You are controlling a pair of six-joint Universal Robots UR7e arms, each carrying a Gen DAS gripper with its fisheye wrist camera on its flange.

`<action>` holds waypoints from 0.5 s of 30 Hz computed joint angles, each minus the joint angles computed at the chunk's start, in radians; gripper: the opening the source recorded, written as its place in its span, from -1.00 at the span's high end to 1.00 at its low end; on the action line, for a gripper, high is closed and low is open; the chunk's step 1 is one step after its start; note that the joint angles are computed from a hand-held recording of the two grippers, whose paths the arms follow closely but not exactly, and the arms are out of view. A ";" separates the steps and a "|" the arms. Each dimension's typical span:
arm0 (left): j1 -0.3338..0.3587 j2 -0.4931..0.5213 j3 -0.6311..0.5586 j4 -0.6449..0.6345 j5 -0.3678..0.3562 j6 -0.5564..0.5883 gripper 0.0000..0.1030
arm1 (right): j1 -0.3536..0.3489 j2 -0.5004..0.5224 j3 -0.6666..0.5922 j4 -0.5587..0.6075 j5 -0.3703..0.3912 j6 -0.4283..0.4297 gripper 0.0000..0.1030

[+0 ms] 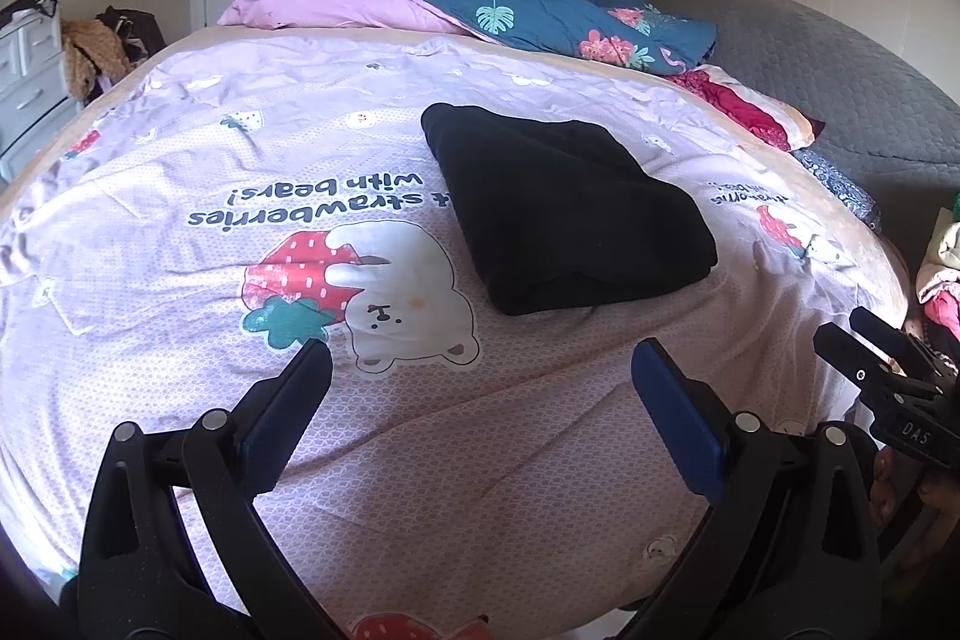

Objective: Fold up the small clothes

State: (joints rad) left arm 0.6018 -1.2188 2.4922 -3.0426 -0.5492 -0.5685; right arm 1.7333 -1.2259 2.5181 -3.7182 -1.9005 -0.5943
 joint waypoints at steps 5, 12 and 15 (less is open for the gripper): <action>-0.002 -0.006 -0.002 0.021 0.011 -0.011 -0.82 | 0.003 0.003 0.001 -0.006 -0.006 0.001 -0.91; 0.001 -0.017 -0.005 0.052 0.013 -0.029 -0.82 | 0.002 0.007 -0.001 -0.009 -0.007 -0.002 -0.91; 0.000 -0.017 -0.008 0.061 0.012 -0.033 -0.82 | 0.002 0.006 0.000 -0.007 -0.006 -0.001 -0.91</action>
